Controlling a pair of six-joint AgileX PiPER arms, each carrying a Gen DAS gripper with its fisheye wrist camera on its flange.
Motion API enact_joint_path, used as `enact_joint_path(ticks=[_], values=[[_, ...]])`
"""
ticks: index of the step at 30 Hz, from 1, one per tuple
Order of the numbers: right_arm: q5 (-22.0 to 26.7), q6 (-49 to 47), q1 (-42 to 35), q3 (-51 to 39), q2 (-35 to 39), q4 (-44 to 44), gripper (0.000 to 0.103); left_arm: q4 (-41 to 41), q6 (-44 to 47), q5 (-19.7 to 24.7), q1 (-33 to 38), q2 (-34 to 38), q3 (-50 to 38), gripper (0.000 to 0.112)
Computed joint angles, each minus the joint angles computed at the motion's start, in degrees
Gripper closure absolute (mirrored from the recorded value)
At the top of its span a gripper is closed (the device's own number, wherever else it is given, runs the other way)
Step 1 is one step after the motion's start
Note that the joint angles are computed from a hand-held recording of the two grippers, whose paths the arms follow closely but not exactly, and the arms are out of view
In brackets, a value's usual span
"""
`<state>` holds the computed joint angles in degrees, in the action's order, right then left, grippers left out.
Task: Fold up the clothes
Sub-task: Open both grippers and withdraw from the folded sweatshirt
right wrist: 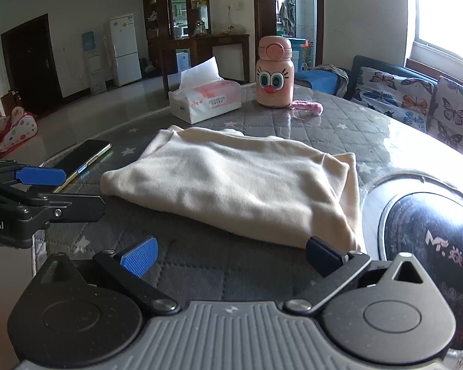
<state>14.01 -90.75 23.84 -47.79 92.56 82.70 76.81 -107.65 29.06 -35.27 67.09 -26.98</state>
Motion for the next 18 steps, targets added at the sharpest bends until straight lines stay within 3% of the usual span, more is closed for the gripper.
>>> enact_joint_path(ticks=[6,18], values=[[-0.1,-7.3,0.0,2.9,-1.4,7.7,0.0,0.6,-2.5,2.9,-3.3,-0.8,1.0,0.009],[-0.9,-12.2,0.3,6.5,-4.2,13.6,0.0,-1.8,-3.7,9.5,-10.1,-1.1,1.0,0.009]])
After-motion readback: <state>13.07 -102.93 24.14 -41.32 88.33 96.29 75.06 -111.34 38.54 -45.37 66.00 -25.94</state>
